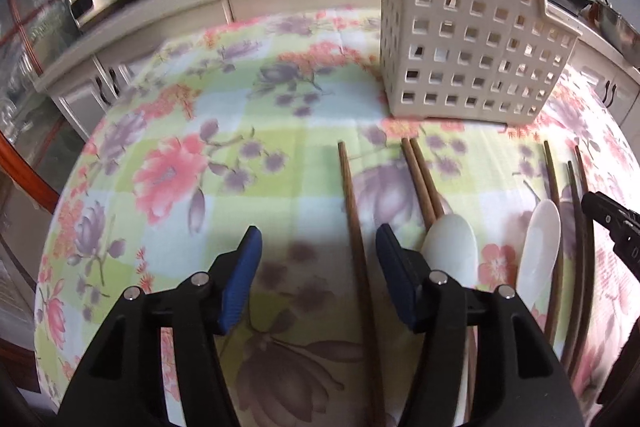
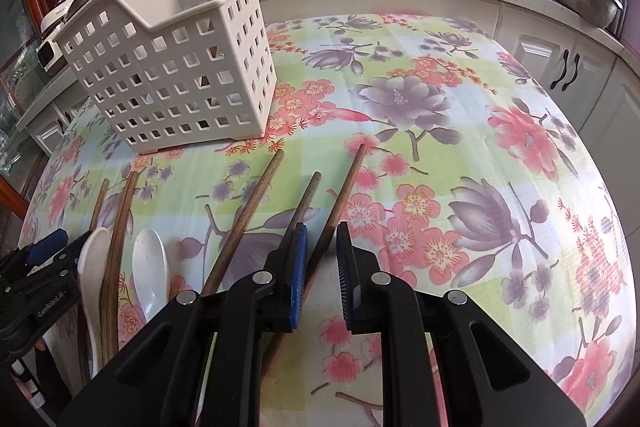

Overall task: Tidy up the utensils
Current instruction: 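Close the right tool on the chopstick and lift it upright, then carry the upright chopstick over the basket and drop it in with the right tool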

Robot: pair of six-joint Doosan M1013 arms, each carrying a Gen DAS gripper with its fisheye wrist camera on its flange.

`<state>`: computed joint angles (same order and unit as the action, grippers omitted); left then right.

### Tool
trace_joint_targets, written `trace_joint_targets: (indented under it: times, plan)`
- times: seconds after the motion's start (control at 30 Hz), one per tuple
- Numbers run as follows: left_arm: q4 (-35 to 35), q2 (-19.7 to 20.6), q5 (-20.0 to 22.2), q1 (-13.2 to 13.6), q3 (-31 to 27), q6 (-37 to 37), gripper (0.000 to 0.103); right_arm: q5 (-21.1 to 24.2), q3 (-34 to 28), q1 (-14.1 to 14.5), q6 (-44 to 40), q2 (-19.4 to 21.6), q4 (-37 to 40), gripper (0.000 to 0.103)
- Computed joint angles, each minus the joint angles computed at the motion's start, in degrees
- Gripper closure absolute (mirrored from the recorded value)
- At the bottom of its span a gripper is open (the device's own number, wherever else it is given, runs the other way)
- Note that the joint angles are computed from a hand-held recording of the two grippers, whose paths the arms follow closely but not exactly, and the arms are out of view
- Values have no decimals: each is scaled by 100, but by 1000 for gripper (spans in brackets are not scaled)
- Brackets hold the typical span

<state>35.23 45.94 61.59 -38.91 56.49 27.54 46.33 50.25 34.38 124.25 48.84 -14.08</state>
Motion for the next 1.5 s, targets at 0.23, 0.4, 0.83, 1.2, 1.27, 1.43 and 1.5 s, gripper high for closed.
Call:
trace_joint_targets:
  times: [0.23, 0.4, 0.83, 1.2, 1.27, 1.43, 1.5]
  plan:
    - [-206, -107, -485, 4, 170, 399, 96, -74, 40, -13, -100, -17, 24, 93]
    - [-245, -281, -1000, 53, 482, 191, 97, -773, 476, -72, -18, -283, 251, 96]
    - [1693, -1193, -1636, -230, 1485, -1604, 97, -2415, 1722, 94, 1178, -1253, -1129, 96]
    - [2964, -1686, -1433, -593, 2005, -2607, 97, -2859, 2415, 337, 3070, -1826, -3518, 96]
    - [3174, -1704, -1322, -654, 2040, -2675, 97, -2865, 2457, 356, 3243, -1861, -3738, 96]
    - [3278, -1708, -1386, -675, 2049, -2667, 97, -2894, 2463, 392, 3469, -1882, -4123, 97]
    - [3245, -1679, -1408, -662, 1984, -2553, 97, -2933, 2428, 385, 3306, -1865, -3969, 97]
